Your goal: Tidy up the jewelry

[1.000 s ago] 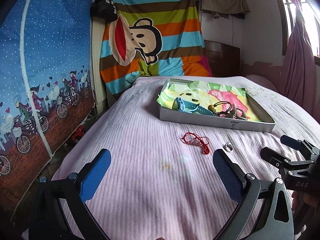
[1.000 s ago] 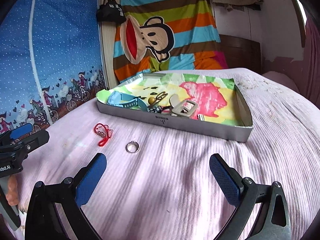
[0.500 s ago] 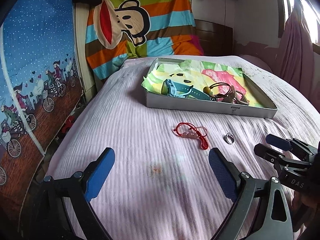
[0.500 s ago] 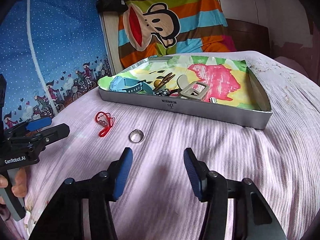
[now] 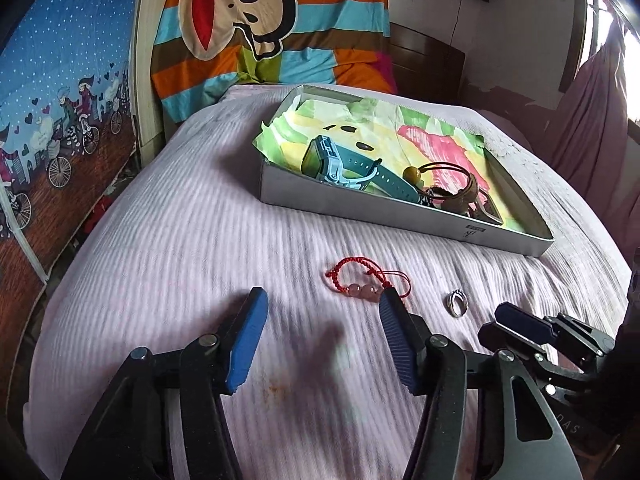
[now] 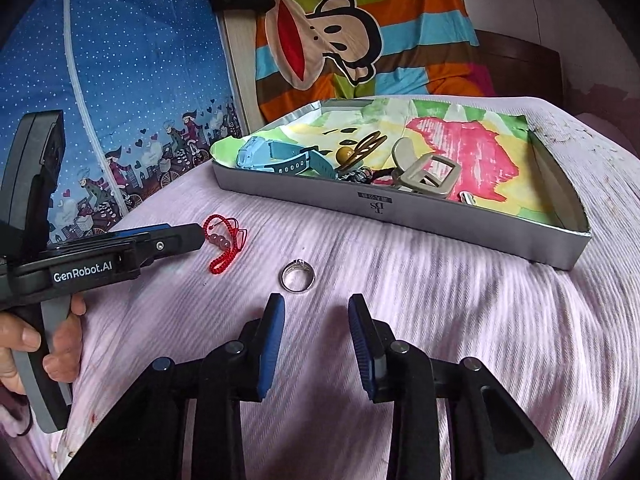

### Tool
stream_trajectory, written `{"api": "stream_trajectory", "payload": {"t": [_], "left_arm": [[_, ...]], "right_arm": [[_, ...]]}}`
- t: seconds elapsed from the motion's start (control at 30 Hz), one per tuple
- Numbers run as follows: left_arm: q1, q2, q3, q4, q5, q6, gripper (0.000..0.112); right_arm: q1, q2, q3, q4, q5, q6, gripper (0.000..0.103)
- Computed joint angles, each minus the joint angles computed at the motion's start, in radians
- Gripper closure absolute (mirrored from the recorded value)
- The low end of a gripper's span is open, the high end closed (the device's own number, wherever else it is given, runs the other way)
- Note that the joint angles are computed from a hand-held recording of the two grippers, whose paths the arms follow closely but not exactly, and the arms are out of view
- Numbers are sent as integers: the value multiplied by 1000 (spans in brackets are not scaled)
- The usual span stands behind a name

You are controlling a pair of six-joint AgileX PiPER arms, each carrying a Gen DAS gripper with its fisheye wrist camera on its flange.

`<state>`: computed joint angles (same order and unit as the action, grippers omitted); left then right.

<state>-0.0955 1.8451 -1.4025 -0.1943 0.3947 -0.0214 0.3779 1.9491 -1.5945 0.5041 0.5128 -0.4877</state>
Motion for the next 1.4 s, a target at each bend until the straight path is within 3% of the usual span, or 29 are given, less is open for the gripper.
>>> {"api": "stream_trajectory", "payload": {"t": [0.23, 0.63, 0.87, 1.0, 1.07, 1.2, 1.4], "left_arm": [[35, 47, -52, -191, 23, 180, 83], [13, 84, -70, -183, 4, 181, 100], [12, 89, -60, -212, -13, 200, 102], [13, 90, -52, -247, -20, 235, 104], [6, 89, -46, -229, -29, 224, 111], [1, 73, -4, -317, -75, 329, 111], [-13, 63, 16, -293, -108, 311, 112]], "right_arm": [[10, 67, -99, -30, 45, 19, 76], [11, 112, -164, -34, 81, 35, 76], [10, 155, -220, -57, 128, 65, 76], [9, 150, -206, -61, 115, 74, 81], [14, 145, -197, -76, 105, 86, 83], [24, 136, -179, -106, 80, 101, 83], [26, 134, -173, -105, 71, 99, 83]]}}
